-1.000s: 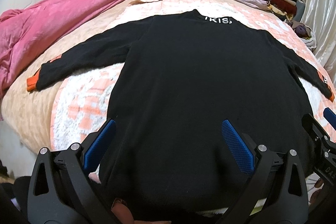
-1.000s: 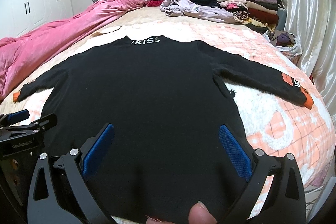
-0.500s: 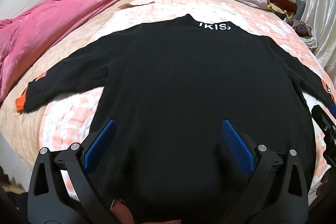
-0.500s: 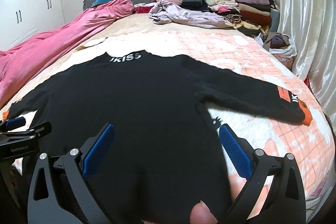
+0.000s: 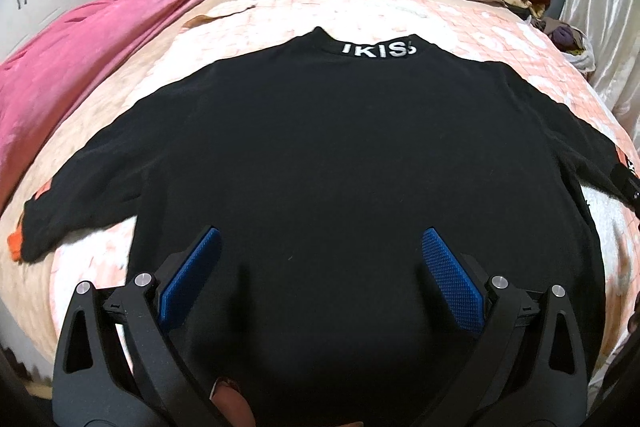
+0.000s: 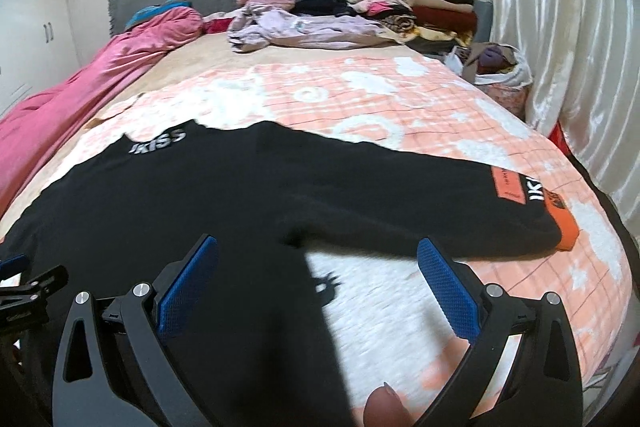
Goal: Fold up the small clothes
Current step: 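Move the right gripper to the orange sleeve cuff and grasp it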
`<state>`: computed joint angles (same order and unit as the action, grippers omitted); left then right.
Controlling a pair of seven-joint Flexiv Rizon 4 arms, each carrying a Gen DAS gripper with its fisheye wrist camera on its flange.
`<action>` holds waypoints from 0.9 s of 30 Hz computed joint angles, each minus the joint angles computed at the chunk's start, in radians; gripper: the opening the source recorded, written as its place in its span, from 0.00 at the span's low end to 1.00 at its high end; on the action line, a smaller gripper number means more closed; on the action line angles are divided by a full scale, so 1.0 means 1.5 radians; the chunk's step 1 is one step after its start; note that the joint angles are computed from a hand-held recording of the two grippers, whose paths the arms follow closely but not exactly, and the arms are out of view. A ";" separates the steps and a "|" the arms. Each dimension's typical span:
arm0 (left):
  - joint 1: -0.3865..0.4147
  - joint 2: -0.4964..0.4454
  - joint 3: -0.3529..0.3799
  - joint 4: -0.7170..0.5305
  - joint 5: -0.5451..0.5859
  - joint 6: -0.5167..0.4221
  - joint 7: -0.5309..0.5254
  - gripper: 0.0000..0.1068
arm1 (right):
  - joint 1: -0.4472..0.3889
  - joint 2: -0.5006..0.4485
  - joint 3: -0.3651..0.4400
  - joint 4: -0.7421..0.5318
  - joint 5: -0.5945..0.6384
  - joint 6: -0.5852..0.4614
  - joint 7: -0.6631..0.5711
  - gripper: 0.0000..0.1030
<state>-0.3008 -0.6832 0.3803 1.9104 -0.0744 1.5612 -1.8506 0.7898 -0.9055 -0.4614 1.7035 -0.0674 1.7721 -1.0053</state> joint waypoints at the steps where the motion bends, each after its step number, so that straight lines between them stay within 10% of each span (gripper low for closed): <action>1: 0.005 -0.004 -0.005 -0.008 -0.001 -0.004 0.004 0.89 | -0.001 -0.002 -0.003 -0.002 0.001 -0.002 0.001 0.96; 27: 0.039 -0.107 -0.052 -0.184 0.001 -0.051 0.050 0.89 | -0.108 -0.076 -0.100 -0.090 -0.109 -0.131 0.203 0.96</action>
<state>-0.2429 -0.8439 0.3026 1.6350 -0.0734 1.4853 -1.7759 0.6285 -1.0200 -0.6111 1.5682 -0.2312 1.5753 -0.7002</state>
